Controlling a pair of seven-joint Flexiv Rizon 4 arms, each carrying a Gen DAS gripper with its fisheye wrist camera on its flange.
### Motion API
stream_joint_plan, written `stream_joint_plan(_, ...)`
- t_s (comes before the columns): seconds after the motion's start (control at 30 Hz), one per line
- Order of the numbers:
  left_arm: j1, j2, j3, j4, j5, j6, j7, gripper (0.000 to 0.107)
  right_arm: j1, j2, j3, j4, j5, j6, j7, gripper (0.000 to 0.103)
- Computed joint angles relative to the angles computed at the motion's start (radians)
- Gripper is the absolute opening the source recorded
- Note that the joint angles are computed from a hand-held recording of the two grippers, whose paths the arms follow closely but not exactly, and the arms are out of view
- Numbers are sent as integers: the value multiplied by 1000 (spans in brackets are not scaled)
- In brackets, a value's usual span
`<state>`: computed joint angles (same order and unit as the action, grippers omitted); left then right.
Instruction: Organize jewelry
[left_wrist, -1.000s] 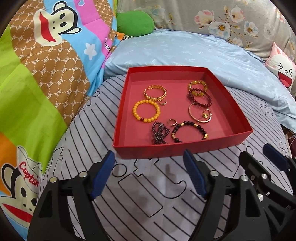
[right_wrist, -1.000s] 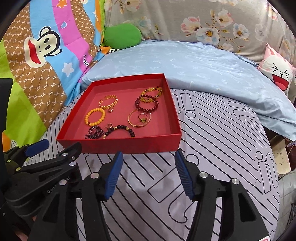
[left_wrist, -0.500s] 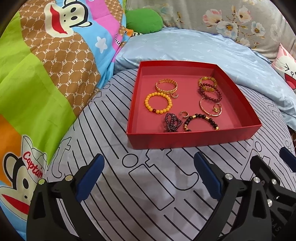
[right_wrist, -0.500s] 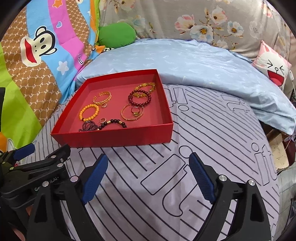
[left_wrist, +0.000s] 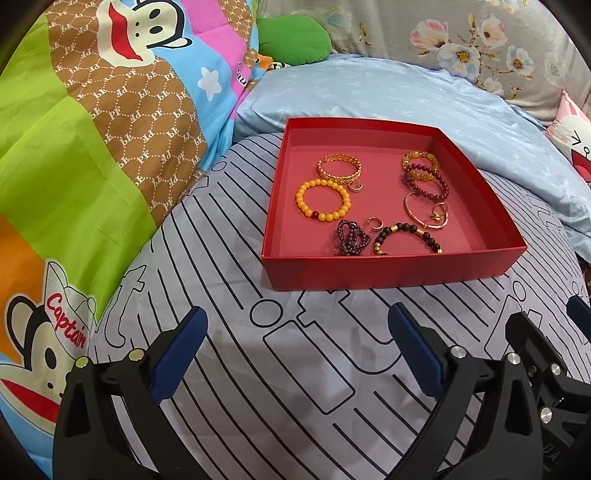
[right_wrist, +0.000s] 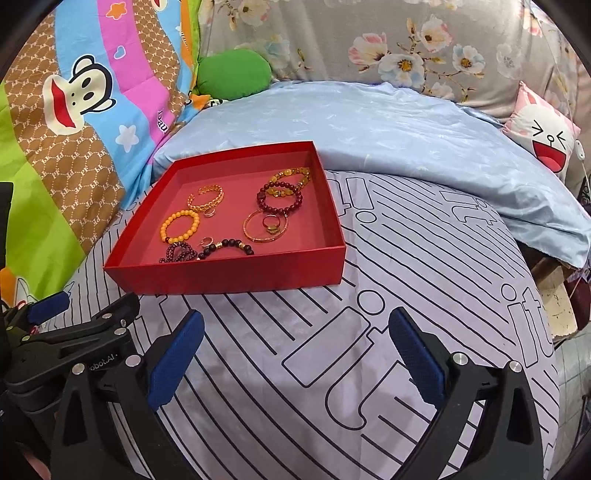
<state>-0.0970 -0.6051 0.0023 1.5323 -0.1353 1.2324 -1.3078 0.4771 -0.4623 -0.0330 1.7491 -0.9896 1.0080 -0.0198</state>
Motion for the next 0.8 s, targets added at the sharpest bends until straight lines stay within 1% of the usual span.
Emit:
stream_joint_plan(0.23, 2, 9, -3, 19, -1, 23, 2, 94, 1, 4, 2, 8, -1, -4, 14, 97)
stream_joint_plan(0.8, -9, 12, 17, 15, 19, 19, -21, 94, -1, 5, 6, 9, 3, -7, 15, 97)
